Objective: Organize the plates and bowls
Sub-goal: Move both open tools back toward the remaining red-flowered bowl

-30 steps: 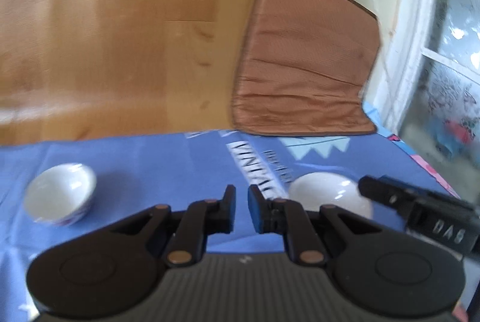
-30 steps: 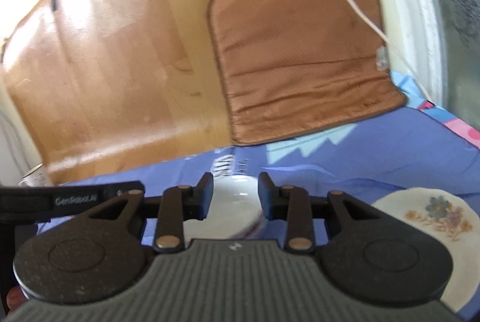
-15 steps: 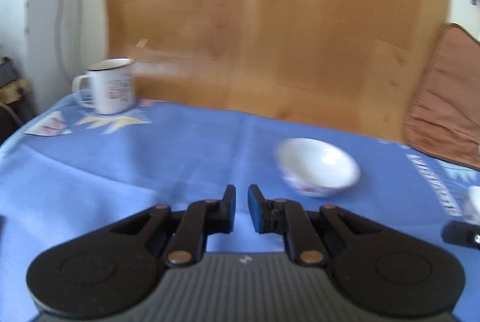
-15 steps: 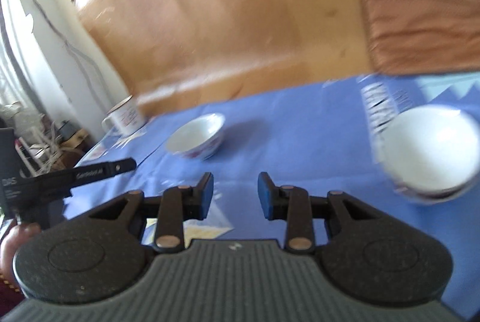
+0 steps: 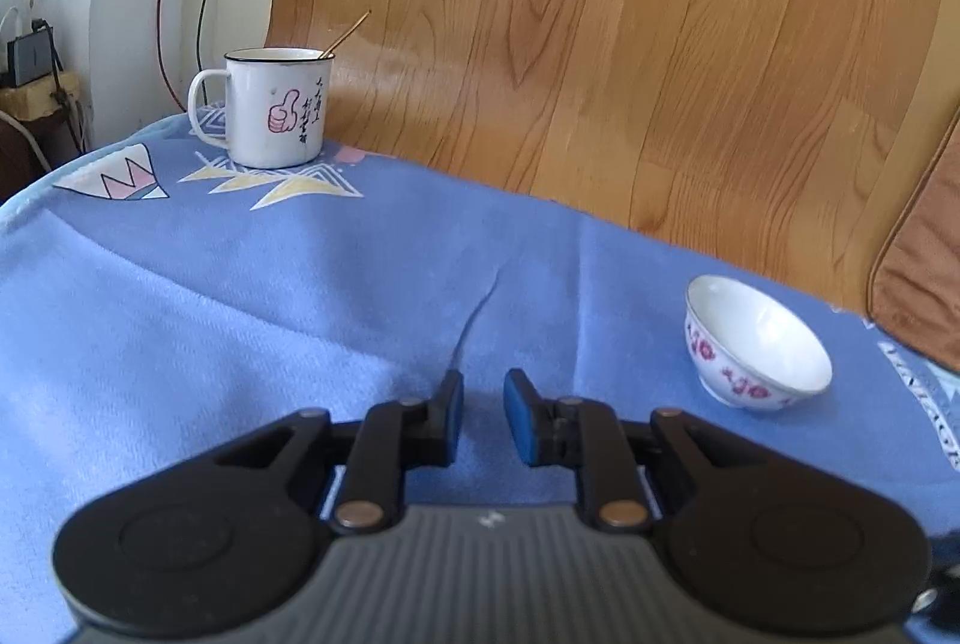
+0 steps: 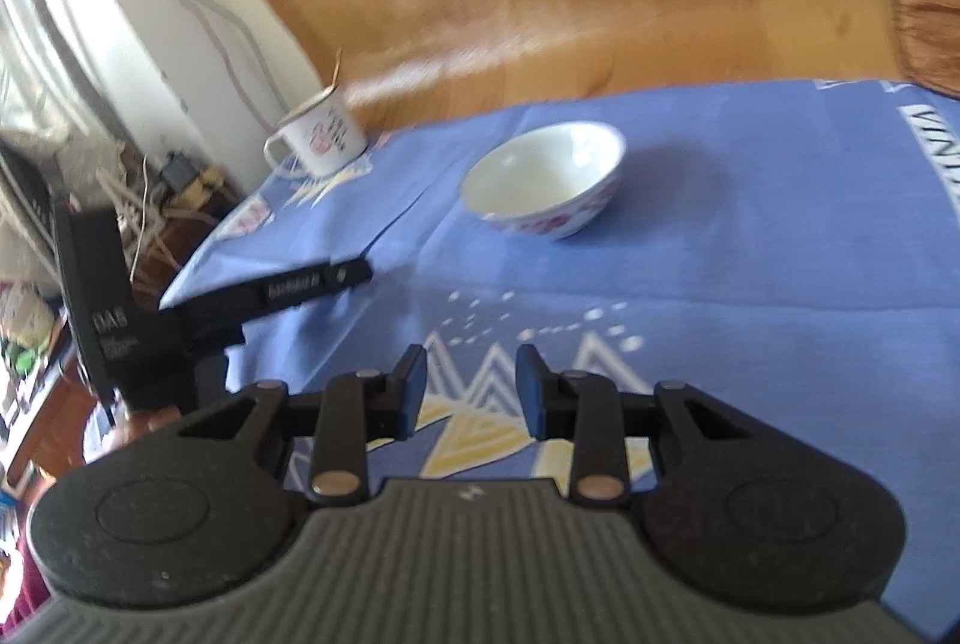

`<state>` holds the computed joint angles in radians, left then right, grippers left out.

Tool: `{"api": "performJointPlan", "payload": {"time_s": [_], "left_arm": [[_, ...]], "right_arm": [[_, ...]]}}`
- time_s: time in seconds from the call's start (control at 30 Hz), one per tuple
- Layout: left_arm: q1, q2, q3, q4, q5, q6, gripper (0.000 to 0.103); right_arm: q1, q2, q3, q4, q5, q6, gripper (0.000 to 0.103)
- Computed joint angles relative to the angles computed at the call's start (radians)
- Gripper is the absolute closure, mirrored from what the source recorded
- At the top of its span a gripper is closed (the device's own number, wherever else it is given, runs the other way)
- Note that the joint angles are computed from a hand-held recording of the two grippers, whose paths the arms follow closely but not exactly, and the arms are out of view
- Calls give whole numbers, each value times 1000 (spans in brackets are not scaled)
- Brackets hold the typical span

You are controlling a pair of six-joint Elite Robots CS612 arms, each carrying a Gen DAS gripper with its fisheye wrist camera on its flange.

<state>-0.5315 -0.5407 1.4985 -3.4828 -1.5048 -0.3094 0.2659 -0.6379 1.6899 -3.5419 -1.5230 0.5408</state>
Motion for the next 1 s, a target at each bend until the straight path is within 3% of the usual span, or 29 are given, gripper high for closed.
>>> {"api": "performJointPlan", "payload": {"time_s": [0.2, 0.6, 1.0], "left_arm": [[1, 1, 0, 3, -16, 18, 83], [2, 1, 0, 6, -29, 36, 77], [4, 3, -3, 3, -38, 39, 75]], "right_arm": [[16, 27, -53, 61, -1, -40, 67], [44, 61, -59, -45, -99, -137, 68], [42, 65, -57, -66, -95, -111, 69]]}}
